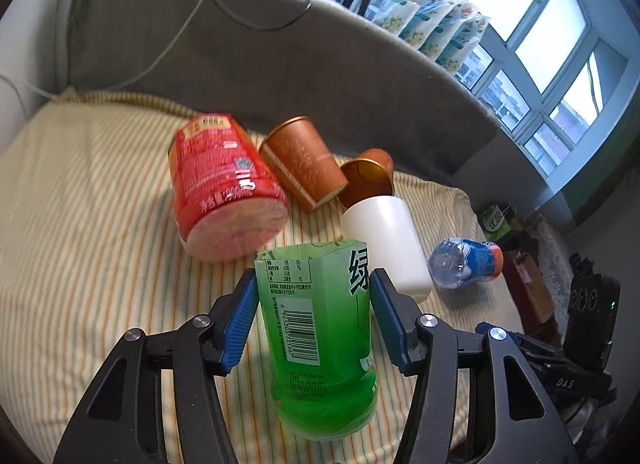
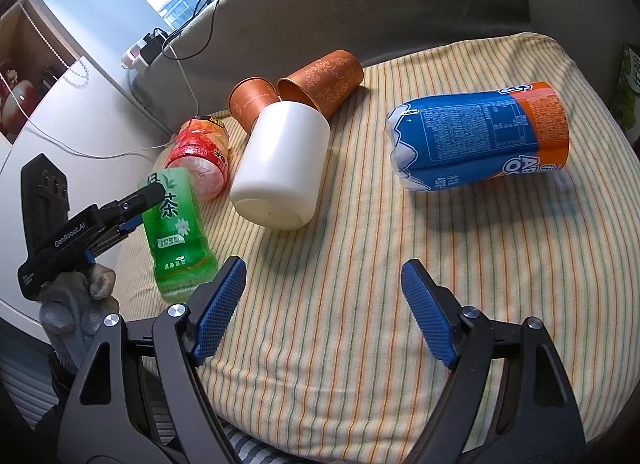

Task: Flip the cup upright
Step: 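Lower the upright green bottle to the mattress with the left gripper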

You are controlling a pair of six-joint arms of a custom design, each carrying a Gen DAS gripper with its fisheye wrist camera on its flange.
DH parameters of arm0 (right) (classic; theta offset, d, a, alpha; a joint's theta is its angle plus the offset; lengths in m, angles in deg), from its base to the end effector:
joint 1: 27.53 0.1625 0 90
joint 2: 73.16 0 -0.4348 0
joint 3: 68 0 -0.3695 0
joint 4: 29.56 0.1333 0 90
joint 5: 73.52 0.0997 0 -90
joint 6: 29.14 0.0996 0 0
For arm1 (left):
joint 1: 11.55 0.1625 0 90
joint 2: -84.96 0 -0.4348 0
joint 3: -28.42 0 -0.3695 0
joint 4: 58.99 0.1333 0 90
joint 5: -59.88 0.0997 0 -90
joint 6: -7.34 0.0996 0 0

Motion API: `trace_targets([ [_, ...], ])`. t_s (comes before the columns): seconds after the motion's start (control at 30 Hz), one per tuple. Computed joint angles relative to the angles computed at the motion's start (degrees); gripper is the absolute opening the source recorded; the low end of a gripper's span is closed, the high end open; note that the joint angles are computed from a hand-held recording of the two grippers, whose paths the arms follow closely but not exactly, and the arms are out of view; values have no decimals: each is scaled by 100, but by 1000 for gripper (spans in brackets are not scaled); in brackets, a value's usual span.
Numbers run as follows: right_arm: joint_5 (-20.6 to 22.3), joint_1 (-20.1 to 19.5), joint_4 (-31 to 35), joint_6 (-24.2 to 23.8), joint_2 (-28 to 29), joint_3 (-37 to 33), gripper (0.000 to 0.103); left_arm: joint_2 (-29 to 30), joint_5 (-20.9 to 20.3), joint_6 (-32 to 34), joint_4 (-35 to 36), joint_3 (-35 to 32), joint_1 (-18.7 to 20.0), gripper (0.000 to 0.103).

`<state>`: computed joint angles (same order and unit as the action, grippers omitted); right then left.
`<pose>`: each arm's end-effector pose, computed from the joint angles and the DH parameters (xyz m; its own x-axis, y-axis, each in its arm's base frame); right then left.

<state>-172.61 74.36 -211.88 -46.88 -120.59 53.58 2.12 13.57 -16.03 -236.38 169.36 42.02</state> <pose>0.2223 -0.4851 0.0649 -0.8703 -0.4311 0.2380 -0.4840 0.8382 -0.2513 -0.0581 -0.4190 0.2662 -0.9237 -0.1338 -0.3590 0.1651 0.7066 -0.6881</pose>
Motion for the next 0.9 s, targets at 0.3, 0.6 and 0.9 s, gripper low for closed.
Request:
trace_targets([
  [0.3, 14, -32, -36, 26, -55, 39, 83, 545, 986, 515, -683, 302, -618, 55],
  [0.6, 17, -34, -116, 20, -101, 84, 83, 645, 1469, 518, -958, 654, -1038, 55],
  [0.9, 15, 42, -223, 10, -120, 160, 83, 421, 1699, 30, -764, 1002, -1393, 55],
])
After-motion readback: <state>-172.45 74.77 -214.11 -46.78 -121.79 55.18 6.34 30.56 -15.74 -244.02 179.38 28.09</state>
